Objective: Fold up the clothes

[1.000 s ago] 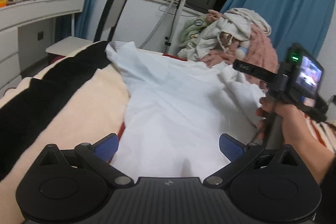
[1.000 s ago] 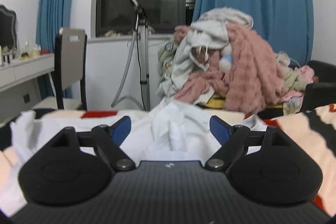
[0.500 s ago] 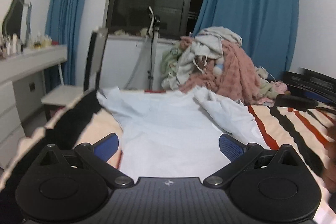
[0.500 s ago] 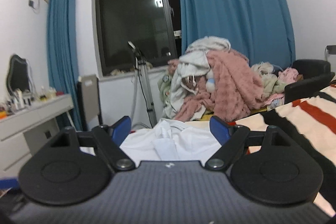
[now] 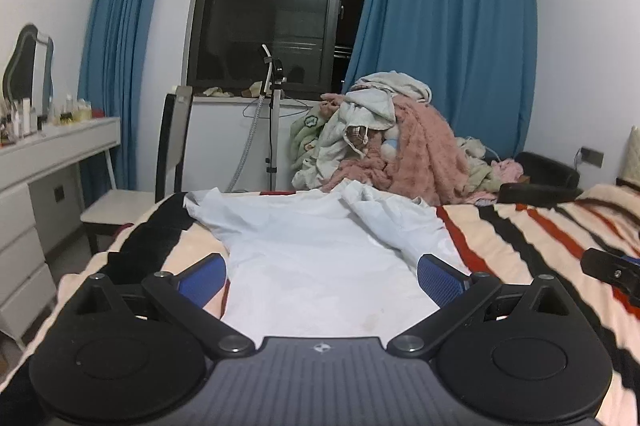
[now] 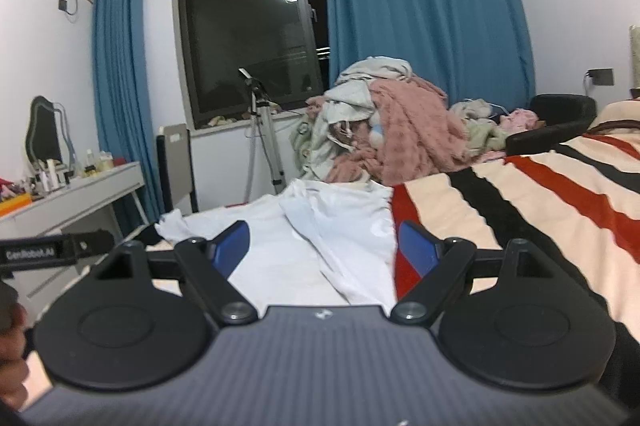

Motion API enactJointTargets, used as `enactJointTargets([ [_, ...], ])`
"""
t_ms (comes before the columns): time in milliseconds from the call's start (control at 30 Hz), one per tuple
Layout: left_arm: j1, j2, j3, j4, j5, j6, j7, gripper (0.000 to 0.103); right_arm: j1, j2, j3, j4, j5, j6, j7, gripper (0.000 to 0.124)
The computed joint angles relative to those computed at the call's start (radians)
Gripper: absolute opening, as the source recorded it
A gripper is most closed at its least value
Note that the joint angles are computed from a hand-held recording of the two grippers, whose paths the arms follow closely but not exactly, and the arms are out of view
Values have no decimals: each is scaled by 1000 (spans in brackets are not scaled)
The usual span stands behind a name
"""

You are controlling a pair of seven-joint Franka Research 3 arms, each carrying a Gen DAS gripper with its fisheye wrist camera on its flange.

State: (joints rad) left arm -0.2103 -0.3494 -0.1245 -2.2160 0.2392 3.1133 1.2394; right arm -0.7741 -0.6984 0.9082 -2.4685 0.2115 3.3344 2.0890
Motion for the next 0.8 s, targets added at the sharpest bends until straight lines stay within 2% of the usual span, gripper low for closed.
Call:
enactJointTargets([
  [67, -2, -6, -5, -7, 3, -7, 2, 103, 12, 1, -10, -7, -7, 7, -10, 83],
  [100, 17, -4, -28, -7, -10, -10, 14, 103, 12, 4, -10, -6, -6, 14, -13, 83],
  [167, 111, 8, -103, 7, 79, -14, -73, 103, 1, -4, -7, -4, 10, 18, -9, 83],
  [233, 106, 33, -108, 31, 96, -68, -75, 100, -5, -18, -15, -6, 30, 12, 4, 83],
  [267, 94, 52, -105, 54, 98, -107, -72, 96, -2, -23, -27, -9, 39, 11, 11, 83],
  [300, 53, 64, -80, 65, 74, -137, -37, 95, 1, -28, -38, -12, 48, 10, 19, 83],
  [367, -14, 86, -42, 84, 14, -184, 38, 94, 6, -46, -67, -28, 69, 17, 37, 83],
  [433, -69, 105, -28, 106, -53, -230, 109, 94, 4, -71, -90, -50, 93, 26, 52, 83],
  [533, -142, 149, -21, 149, -182, -274, 228, 91, -66, -171, -68, -87, 117, -4, 79, 83],
  [633, -179, 191, -56, 183, -263, -300, 298, 90, -94, -225, -73, -116, 105, -34, 116, 83],
  [733, -230, 250, -94, 222, -391, -326, 384, 83, -107, -228, -89, -134, 95, -37, 159, 83],
  [800, -245, 291, -137, 236, -412, -307, 387, 82, -118, -233, -98, -146, 87, -38, 184, 83],
])
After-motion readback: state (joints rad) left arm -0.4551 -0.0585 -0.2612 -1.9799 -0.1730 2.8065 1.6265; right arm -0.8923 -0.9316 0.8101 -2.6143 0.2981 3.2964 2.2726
